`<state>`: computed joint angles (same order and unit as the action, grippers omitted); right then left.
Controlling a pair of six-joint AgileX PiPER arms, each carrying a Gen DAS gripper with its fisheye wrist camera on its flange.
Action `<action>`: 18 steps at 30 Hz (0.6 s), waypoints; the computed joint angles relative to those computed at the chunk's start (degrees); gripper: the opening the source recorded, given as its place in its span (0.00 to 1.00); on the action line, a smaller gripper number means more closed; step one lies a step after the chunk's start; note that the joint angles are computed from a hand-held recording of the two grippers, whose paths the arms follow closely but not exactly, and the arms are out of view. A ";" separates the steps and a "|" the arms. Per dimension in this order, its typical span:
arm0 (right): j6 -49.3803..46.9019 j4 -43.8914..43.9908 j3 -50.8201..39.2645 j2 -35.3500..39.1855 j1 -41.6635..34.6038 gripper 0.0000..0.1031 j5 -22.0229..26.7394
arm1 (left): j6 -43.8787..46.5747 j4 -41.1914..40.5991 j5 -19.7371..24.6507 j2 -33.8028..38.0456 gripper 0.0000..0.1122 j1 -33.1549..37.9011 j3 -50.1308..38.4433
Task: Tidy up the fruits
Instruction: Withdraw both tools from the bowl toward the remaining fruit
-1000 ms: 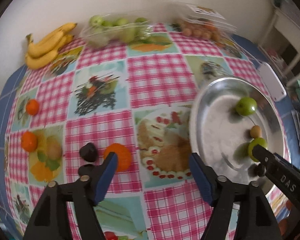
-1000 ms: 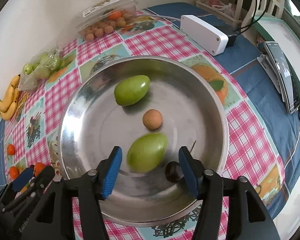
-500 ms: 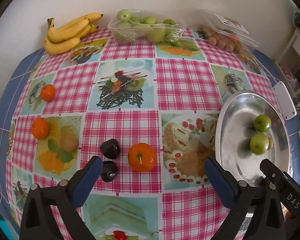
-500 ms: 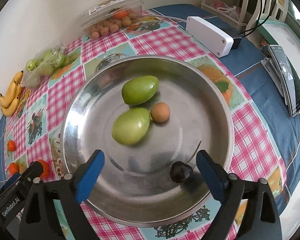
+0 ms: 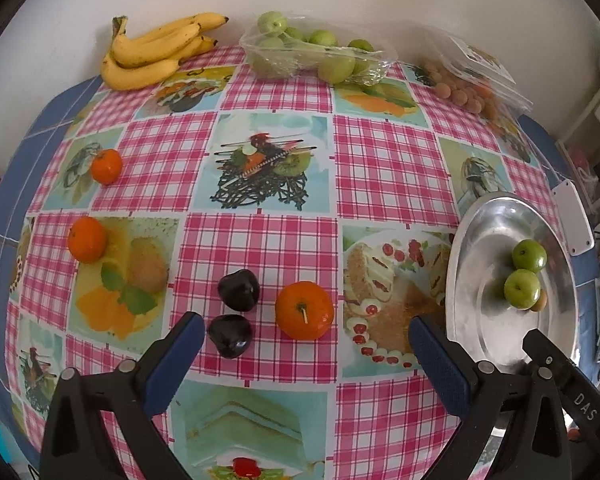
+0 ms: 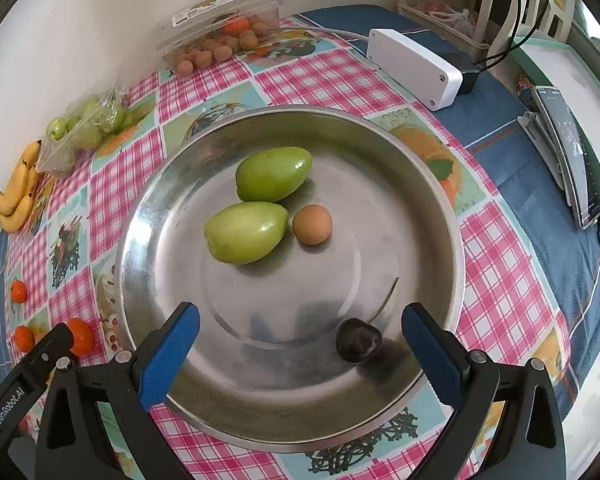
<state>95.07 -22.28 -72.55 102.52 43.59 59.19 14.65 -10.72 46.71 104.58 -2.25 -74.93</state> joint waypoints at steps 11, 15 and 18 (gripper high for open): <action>-1.23 0.47 -1.01 0.61 0.07 0.98 0.34 | 5.45 -3.21 4.61 1.29 0.92 4.41 -4.10; -2.31 0.49 -1.51 0.81 0.23 0.98 0.13 | 7.41 -2.29 4.20 1.39 0.92 6.00 -5.54; -3.23 0.56 -2.49 1.33 0.60 0.98 0.29 | 8.58 -1.19 3.68 1.94 0.92 7.65 -7.02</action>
